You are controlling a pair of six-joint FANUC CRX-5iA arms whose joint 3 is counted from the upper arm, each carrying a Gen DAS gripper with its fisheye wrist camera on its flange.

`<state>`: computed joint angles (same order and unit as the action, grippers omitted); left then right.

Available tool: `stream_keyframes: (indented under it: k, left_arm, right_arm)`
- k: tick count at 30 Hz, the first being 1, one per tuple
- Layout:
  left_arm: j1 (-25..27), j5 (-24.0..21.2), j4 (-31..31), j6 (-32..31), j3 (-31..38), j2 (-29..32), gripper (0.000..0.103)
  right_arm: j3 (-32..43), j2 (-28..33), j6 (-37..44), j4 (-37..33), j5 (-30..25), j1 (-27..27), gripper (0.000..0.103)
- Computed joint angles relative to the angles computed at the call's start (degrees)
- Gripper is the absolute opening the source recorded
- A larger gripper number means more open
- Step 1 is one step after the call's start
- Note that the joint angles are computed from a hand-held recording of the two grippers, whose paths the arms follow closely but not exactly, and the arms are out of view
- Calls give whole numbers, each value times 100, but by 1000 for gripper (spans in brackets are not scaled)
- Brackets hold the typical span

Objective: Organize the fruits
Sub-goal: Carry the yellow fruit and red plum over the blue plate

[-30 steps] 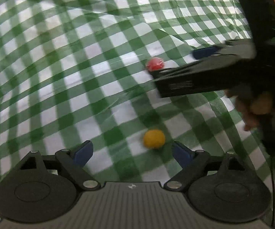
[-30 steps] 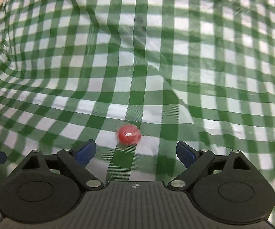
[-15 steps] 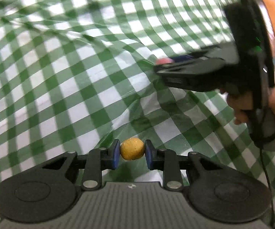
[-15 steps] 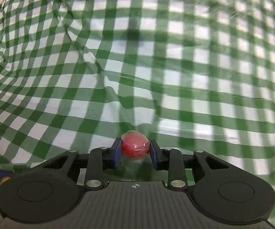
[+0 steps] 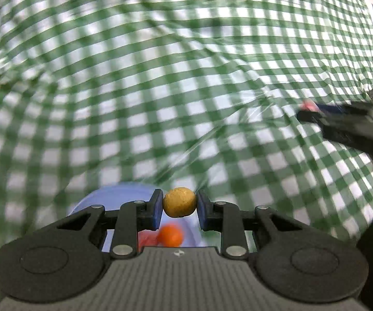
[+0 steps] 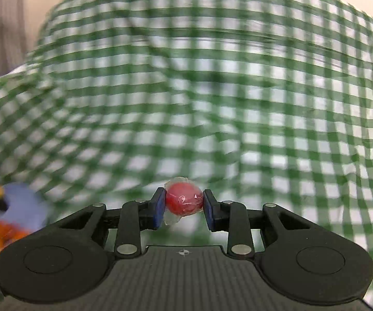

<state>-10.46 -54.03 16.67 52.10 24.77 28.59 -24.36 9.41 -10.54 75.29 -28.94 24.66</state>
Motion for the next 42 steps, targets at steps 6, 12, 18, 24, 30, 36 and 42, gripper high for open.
stream_keyframes:
  k: [6,12,18,24,30,36,42]
  left_arm:
    - [515,-57,-122,230,-826,-795,30]
    - [1002,36,46,99,-1612,-1459,30]
    - [1343,192,400,-234,-2280,-1942,30]
    - [1489,303,668,-435,-2676,-2223,30]
    - [1541,414,873,-607,-2862,-2366,30]
    - [1568,449,947,-686,-2884,-2378,30]
    - [1575,400,960,-690,-2850,-2349,30]
  right_arm:
    - [274,-190,98,-1115,-508,1259,33]
    - [481,-373,358,-1671,-805,2204,33]
    - [759,-304,796,-1813,-1120,2775,33]
    - [781,-357,846,-1727,-1372,3024,33]
    - [772,-379,777,-1670,-1471,3083,33]
    - [776,-348,741,-1558,-1514,3115,33]
    - [797,-332,758,-1593,-1513,3111,33]
